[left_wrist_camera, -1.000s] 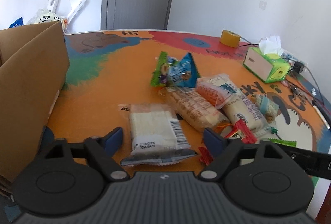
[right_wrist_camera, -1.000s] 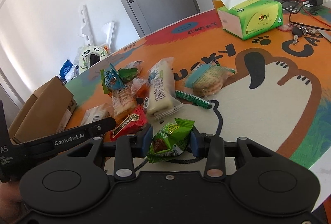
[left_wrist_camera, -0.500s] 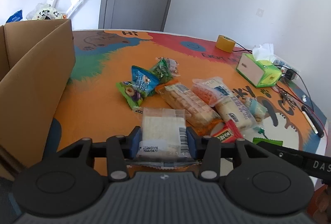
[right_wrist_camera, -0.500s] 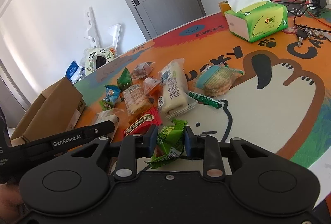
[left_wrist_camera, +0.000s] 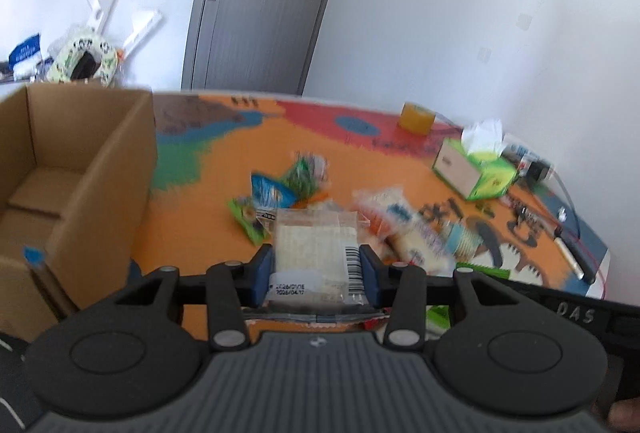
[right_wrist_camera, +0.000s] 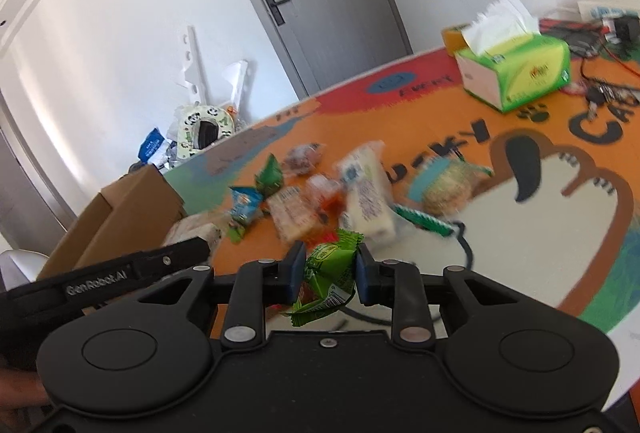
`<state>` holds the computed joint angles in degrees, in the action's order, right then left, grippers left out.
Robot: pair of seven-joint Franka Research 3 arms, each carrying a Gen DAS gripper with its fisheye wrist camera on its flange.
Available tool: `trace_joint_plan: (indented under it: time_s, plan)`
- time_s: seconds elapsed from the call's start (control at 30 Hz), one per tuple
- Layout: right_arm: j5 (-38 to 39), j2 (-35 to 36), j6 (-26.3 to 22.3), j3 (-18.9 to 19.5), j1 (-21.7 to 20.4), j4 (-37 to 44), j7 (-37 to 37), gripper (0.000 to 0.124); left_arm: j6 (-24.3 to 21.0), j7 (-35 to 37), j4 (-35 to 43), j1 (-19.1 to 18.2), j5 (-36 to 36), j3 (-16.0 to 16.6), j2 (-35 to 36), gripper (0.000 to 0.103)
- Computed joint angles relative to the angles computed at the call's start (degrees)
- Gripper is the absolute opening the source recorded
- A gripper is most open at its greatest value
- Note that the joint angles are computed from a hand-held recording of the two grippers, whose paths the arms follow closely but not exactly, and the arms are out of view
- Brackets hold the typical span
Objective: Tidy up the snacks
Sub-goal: 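Carry both snacks into the cardboard box and open both tools to release them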
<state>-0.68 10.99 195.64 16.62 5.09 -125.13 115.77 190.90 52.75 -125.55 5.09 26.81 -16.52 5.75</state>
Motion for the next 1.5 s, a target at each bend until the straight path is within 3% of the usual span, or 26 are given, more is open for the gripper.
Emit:
trace_joint_plan:
  time_s: [0.03,0.13,0.23,0.4,0.47,0.7,1.07,1.23,1.5]
  plan:
    - [0.3,-0.1,0.2,-0.4,0.6,0.3,-0.4,0.027,0.6,0.8,-0.2,-1.8,-1.1,1.9,-0.5,0.044]
    - [1.3,-0.3,0.8,-1.8,2.9,1.2,-1.9,0.027,1.7,-0.2,-0.6,-1.6,-0.1,2.7,-1.8,0.044]
    - [1.5,-0.1,0.7,-2.0,3.8,2.6,-2.8,0.027,3.1,8.9,-2.2,-9.3,-10.5,9.3,-3.4,0.044]
    - [0.4,0.4,1.2,-0.9,3.9,4.8,-3.4,0.027,4.1,20.5,-3.8,-11.4,-24.0,9.8,-5.5,0.044]
    - [-0.6,0.8,1.5,-0.1,3.6,5.7,-3.3,0.027,4.4,25.7,-4.3,-10.9,-29.9,8.7,-6.3,0.044]
    - [-4.0,2.6,1.3,2.9,2.2,9.4,-2.6,0.027,5.9,29.7,-6.1,-6.5,-34.9,5.4,-8.8,0.044]
    - [-2.7,6.5,-0.8,5.6,3.0,15.6,-7.1,0.027,6.2,34.2,-7.0,-0.6,-42.1,1.8,-9.9,0.044]
    - [-0.4,8.1,-2.2,6.8,3.4,18.2,-10.6,0.027,5.4,32.9,-6.6,-0.9,-41.3,3.9,-9.0,0.044]
    - [5.6,10.6,-4.4,5.4,6.9,22.7,-16.9,0.027,4.1,31.2,-5.7,-0.7,-40.2,5.8,-7.9,0.044]
